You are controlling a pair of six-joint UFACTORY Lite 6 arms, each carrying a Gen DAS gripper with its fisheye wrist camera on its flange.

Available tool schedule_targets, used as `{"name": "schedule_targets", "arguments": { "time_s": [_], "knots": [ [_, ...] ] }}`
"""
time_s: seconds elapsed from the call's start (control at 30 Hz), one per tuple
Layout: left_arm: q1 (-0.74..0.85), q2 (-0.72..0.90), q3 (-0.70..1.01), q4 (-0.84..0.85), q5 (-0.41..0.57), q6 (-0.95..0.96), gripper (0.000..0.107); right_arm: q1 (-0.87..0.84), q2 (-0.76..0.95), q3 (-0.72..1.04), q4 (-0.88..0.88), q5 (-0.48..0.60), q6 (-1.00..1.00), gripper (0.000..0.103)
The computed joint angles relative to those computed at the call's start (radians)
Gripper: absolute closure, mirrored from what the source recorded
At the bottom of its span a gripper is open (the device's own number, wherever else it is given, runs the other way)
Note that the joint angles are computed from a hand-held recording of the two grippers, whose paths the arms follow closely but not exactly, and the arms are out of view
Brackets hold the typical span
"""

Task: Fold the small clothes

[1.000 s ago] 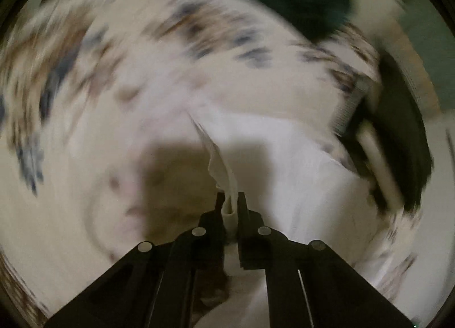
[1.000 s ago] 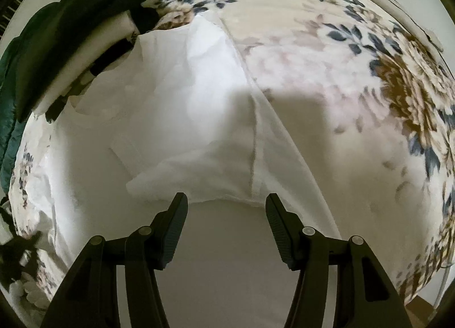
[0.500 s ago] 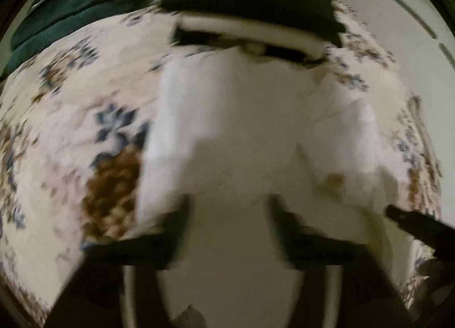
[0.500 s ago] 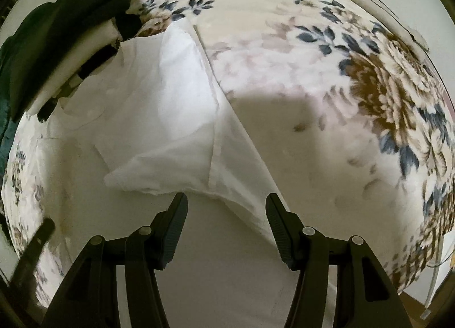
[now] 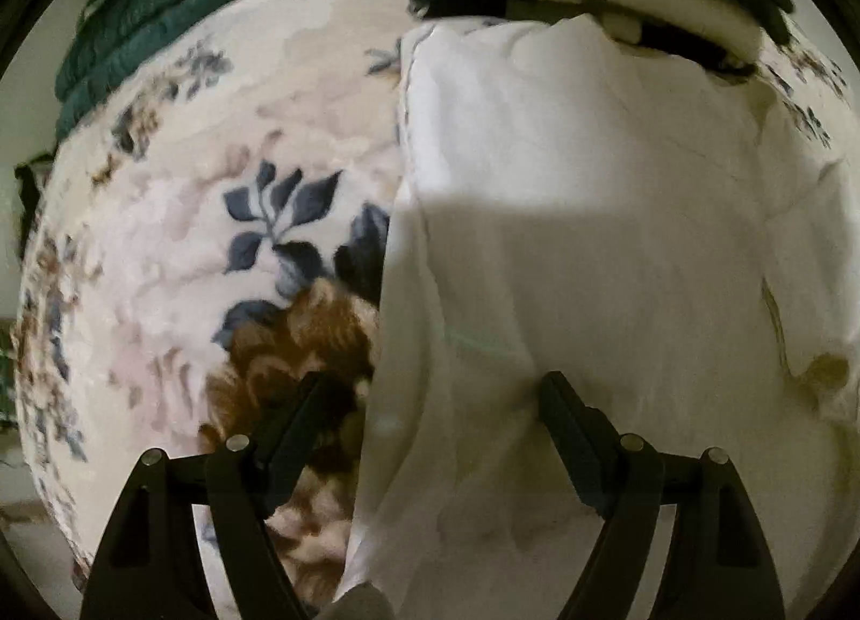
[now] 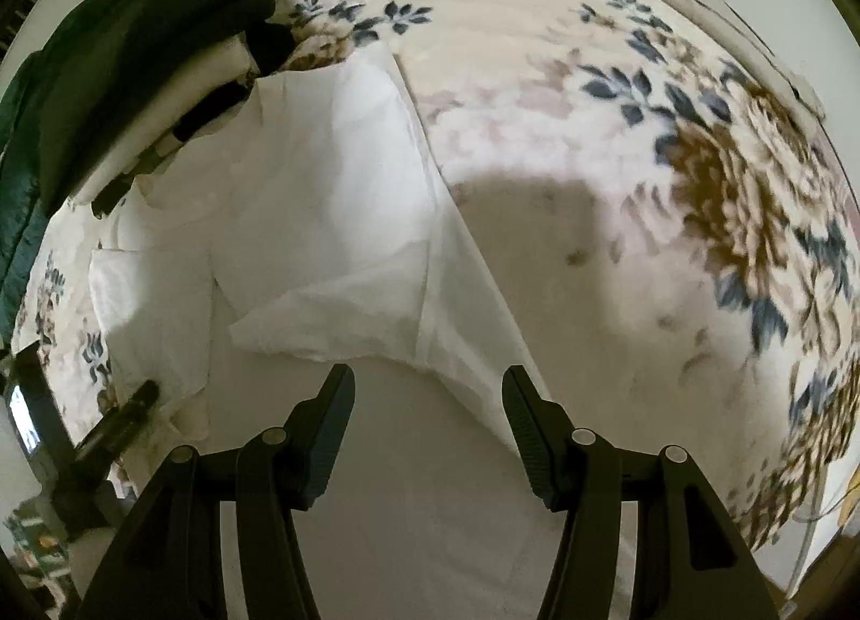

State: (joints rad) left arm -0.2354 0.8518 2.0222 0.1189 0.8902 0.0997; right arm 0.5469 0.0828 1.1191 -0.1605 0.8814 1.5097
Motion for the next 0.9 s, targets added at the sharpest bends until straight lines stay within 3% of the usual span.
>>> {"name": "schedule_targets", "arguments": {
  "time_s": [0.17, 0.3, 0.37, 0.47, 0.53, 0.63, 0.7, 0.8, 0.9],
  "knots": [
    [-0.005, -0.279, -0.360, 0.113, -0.073, -0.163, 0.028, -0.091, 0.200, 0.087, 0.049, -0.047, -0.221, 0.044],
    [-0.032, -0.505, -0.583, 0.208, -0.028, -0.369, 0.028, -0.074, 0.348, 0.101, 0.187, -0.094, -0.482, 0.044],
    [-0.064, -0.586, -0.636, 0.246, 0.015, -0.451, 0.028, -0.050, 0.286, 0.056, 0.198, -0.120, -0.579, 0.044],
    [-0.181, -0.748, -0.751, 0.316, 0.119, -0.627, 0.028, -0.156, 0.061, -0.125, 0.399, -0.143, -0.843, 0.044],
    [-0.295, -0.837, -0.799, 0.313, 0.225, -0.743, 0.028, -0.269, -0.118, -0.220, 0.460, -0.072, -0.987, 0.042],
    [-0.527, -0.939, -0.860, 0.243, 0.370, -0.939, 0.028, -0.518, -0.346, -0.292, 0.491, 0.125, -1.238, 0.038],
    [-0.685, -0.962, -0.887, 0.175, 0.415, -1.063, 0.028, -0.727, -0.427, -0.307, 0.479, 0.266, -1.429, 0.038],
    [-0.870, -0.953, -0.919, 0.093, 0.397, -1.211, 0.028, -0.992, -0.434, -0.303, 0.420, 0.381, -1.679, 0.037],
    [-1.068, -0.892, -0.949, -0.021, 0.295, -1.349, 0.028, -1.174, -0.376, -0.283, 0.345, 0.393, -1.844, 0.037]
  ]
}}
